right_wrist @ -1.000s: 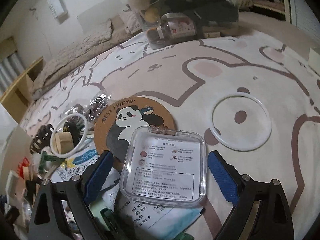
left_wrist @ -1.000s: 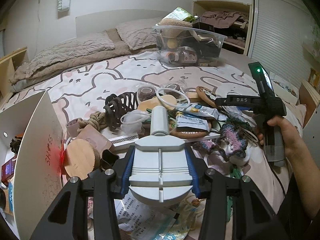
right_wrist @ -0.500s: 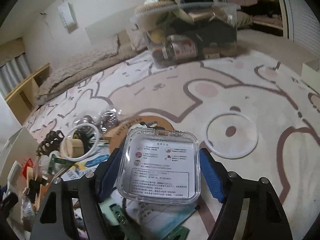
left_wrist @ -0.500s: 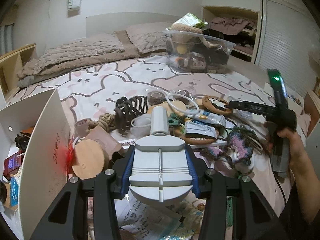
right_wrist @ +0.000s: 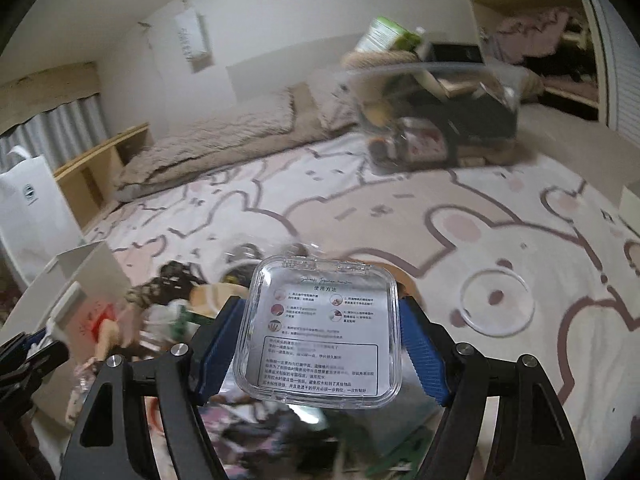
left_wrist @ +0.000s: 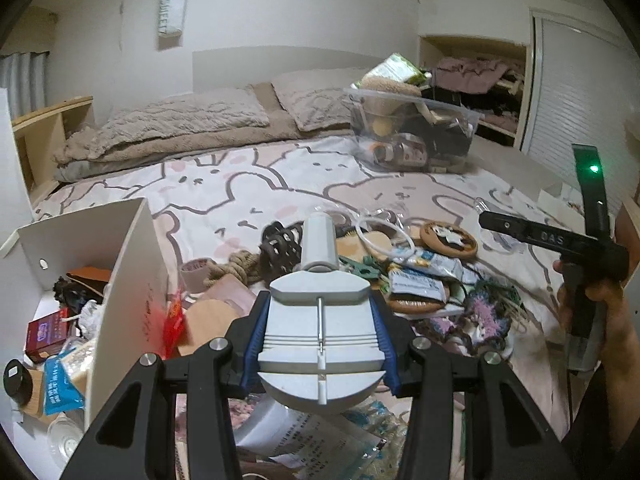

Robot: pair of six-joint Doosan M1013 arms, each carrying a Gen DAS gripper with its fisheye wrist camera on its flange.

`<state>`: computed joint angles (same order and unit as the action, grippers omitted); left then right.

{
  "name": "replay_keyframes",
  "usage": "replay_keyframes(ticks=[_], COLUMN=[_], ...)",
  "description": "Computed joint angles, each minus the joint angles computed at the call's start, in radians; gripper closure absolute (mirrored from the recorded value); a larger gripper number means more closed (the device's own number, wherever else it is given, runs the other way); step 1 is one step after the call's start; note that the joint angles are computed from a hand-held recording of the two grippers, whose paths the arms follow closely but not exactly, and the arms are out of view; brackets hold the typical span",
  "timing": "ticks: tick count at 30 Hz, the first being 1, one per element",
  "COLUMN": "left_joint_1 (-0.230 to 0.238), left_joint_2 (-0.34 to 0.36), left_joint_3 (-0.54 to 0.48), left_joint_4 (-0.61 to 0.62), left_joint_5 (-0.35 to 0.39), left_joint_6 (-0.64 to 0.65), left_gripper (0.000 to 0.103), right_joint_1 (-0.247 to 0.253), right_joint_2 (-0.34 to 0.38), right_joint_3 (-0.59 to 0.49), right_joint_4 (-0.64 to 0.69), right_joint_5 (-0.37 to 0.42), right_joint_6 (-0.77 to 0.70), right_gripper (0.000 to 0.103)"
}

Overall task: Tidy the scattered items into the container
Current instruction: 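Carry the white strap tool in the left tool while the right tool carries the case over the box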

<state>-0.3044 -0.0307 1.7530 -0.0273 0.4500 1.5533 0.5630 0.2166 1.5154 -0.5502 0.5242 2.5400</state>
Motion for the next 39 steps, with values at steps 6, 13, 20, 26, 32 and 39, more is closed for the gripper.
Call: replay_keyframes(ticks=[6,13,20,26,32,39], left_joint_1=[0.016,0.014,0.023,0.033,0.043,0.046], left_joint_2=[-0.017,-0.043,-0.072,-0.09,-0.114,-0.141], left_joint_3=[0.005,0.018,0.028,0.034,0.05,0.07], left_joint_4=[-0.018,0.12,0.257,0.396,0.617,0.871], left_joint_5=[-0.038,-0.089,-0.136,-0.155,-0.171,-0.143], left_joint_6=[-0.012,-0.165,-0.323,-0.471,-0.715,-0.97], left_gripper=[0.056,0.056,0.056,0.056,0.056,0.056], right_joint_1=[0.03,0.057,0.079,0.099,0.121,0.144], right_joint_2=[-0.012,-0.015,-0.006,0.008,0.024,0.048], right_joint_3=[-0.015,-0.031,-0.061,-0.098,-0.135,-0.175], right_joint_4=[-0.034,-0.066,-0.091,-0.085,-0.076,-0.057], right_joint_5=[-0.043,-0.077,-0.089,-0.096,-0.108,-0.12], right_joint_6=[-0.019,-0.029,-0.022,-0.05,-0.082,-0.116], right_gripper=[0.026,0.026,0.026,0.026,0.026,0.026])
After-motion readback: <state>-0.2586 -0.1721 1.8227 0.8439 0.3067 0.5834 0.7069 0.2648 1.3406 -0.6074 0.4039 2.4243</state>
